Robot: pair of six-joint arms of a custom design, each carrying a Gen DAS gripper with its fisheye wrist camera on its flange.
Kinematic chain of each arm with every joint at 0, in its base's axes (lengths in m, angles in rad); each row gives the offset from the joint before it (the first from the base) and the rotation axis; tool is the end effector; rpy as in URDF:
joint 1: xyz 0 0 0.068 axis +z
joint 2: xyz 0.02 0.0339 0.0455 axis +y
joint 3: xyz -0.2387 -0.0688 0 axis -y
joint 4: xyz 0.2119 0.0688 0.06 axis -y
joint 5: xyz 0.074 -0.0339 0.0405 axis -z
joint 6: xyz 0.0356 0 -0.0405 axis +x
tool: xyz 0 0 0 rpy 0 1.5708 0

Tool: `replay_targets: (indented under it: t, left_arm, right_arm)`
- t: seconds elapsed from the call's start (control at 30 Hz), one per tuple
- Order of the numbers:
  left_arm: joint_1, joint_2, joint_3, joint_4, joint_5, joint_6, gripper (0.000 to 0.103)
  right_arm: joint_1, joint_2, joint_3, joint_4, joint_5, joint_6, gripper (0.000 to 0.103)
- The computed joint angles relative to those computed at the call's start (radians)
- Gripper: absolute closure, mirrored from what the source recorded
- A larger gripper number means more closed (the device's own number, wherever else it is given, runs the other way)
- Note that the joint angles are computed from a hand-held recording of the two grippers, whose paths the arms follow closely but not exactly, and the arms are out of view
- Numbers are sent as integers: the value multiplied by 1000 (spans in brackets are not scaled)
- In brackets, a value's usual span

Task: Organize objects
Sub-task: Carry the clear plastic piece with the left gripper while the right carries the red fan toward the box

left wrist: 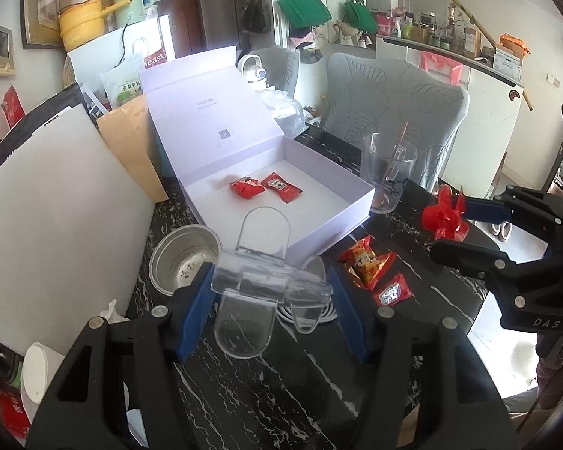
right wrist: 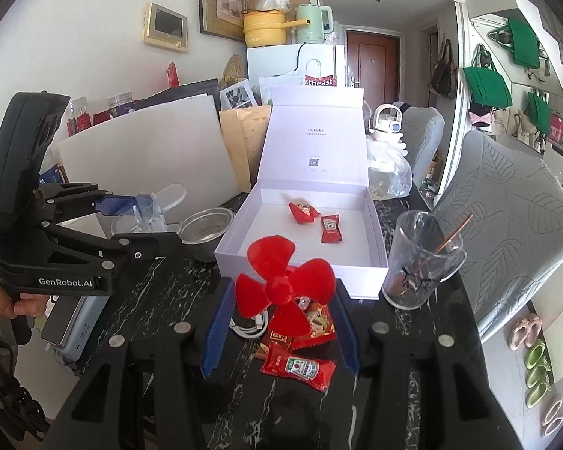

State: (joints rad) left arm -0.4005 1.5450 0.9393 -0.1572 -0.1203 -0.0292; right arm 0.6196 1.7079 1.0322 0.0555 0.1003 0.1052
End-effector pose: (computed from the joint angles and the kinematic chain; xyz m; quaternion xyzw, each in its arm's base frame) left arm 0.2791 -0.1135 0.2052 0.1462 0.9064 -0.0296 0.3951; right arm 0.2826 0.1972 0.2006 -0.2037 0.8647 0.1203 0.4431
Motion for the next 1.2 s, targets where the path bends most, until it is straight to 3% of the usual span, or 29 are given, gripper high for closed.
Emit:
replay_targets:
  t: [0.17, 0.77, 1.2]
  left_arm:
    - [22, 36, 79, -36, 50, -2, 43]
    - [86, 288, 391, -113, 90, 30, 43]
    - [124, 519, 658, -191, 92, 63, 43]
  right_arm:
    - [-16, 24, 73, -37, -11, -31, 52]
    - [-81, 229, 367, -133, -55, -88, 52]
    - [-138, 460, 689, -253, -103, -123, 52]
